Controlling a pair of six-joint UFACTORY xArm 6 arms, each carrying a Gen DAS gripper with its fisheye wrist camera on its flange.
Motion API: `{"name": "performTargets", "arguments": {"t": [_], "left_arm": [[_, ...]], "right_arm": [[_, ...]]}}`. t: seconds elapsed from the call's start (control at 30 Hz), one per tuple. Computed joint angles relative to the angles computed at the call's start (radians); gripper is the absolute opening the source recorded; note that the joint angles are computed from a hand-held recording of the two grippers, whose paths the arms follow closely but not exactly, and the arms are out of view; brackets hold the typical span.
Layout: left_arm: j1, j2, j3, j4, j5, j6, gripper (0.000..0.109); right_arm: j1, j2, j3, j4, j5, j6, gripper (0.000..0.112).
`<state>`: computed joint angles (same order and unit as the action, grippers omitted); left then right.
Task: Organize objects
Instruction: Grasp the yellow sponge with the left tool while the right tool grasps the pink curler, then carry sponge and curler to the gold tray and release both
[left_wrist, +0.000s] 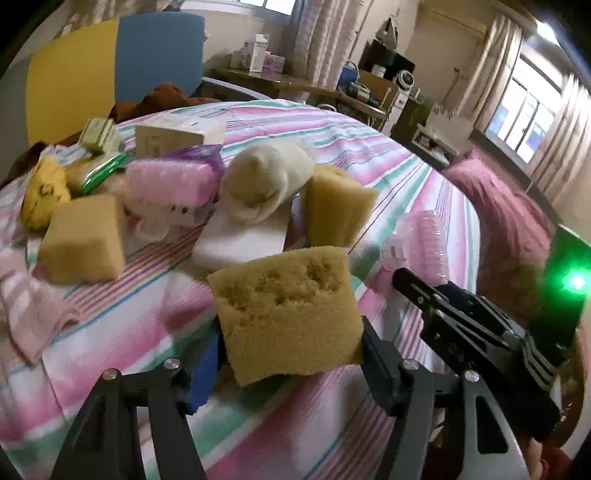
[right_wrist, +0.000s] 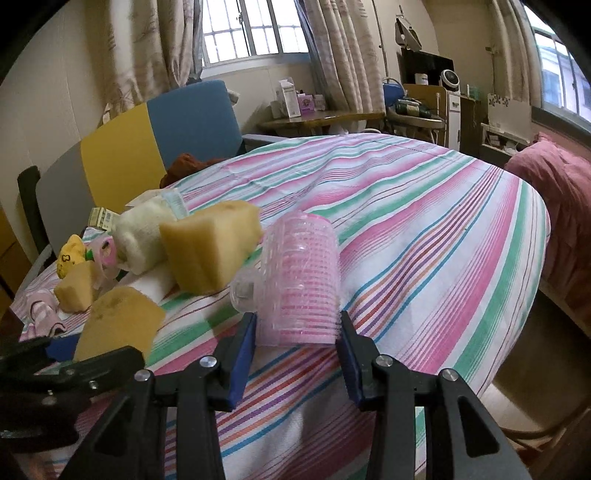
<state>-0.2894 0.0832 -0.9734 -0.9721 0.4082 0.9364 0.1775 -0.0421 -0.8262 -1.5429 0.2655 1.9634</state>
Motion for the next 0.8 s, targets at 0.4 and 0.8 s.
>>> {"name": "performTargets", "arguments": {"t": [0.4, 0.8], "left_arm": [[0.101, -0.16, 0.156, -0.186, 0.088, 0.177, 0.065], [0.252, -0.352, 0.301, -0.158, 0.23, 0.236, 0.065]], "right_arm": [[0.021, -0.056, 0.044, 0.041, -0.006, 0.013, 0.042], [0.127, -0.105, 0.079, 0.149, -0.048, -0.071, 0.041]]}}
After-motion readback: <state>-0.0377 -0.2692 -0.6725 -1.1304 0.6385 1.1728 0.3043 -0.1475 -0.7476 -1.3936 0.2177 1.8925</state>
